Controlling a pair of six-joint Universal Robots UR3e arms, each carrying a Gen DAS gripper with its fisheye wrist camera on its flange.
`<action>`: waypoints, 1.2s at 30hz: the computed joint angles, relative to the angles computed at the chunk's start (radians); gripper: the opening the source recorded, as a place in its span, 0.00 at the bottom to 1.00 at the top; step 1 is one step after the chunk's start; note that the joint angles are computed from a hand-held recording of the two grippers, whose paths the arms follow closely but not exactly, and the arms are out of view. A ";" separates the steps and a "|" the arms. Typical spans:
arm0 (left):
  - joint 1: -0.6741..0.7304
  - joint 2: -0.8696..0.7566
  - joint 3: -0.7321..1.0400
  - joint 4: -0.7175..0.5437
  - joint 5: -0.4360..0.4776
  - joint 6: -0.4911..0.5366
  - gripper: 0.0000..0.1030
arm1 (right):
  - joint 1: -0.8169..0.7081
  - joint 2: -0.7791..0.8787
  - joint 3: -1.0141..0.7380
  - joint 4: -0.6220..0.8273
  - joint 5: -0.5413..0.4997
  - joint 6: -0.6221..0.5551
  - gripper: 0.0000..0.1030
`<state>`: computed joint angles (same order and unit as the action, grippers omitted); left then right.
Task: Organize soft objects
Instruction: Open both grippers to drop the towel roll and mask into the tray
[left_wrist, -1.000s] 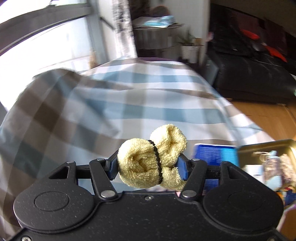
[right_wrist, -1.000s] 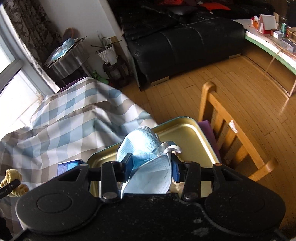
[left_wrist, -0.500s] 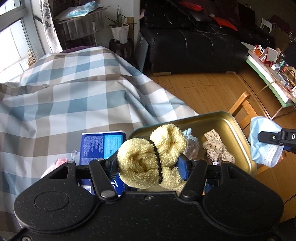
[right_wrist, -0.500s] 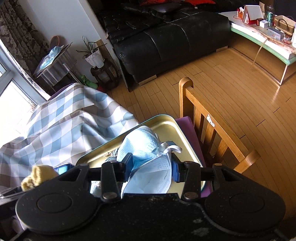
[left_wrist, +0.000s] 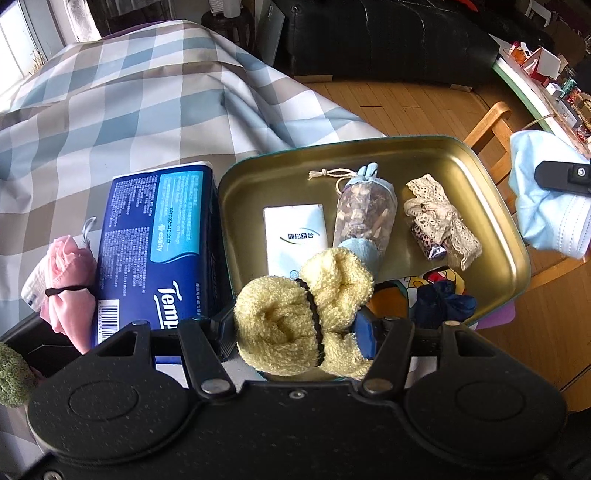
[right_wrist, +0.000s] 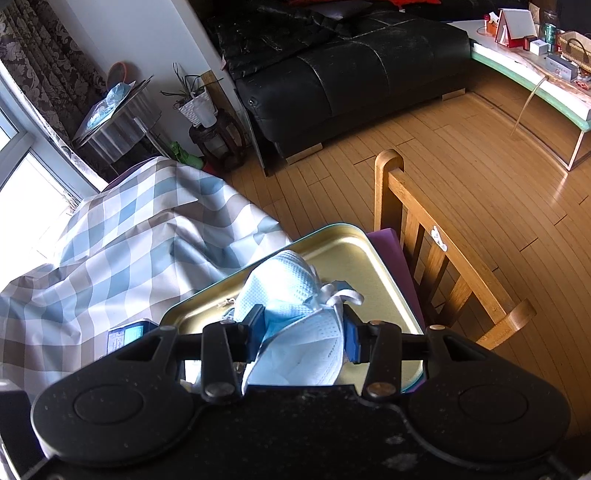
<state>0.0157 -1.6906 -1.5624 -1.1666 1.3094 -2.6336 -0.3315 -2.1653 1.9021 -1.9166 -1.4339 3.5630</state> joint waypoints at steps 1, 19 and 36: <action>0.002 -0.003 -0.001 -0.001 -0.005 0.002 0.55 | 0.006 0.007 -0.002 -0.004 -0.006 0.005 0.41; 0.050 -0.015 -0.041 0.054 -0.063 0.011 0.69 | -0.062 0.015 -0.004 0.010 -0.002 0.022 0.42; 0.080 0.011 -0.052 0.037 -0.084 0.032 0.70 | 0.006 0.111 -0.037 0.013 -0.079 0.068 0.59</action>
<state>0.0955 -1.6797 -1.6143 -1.1296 1.2256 -2.6014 -0.3260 -2.0540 1.8654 -1.9040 -1.5133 3.6315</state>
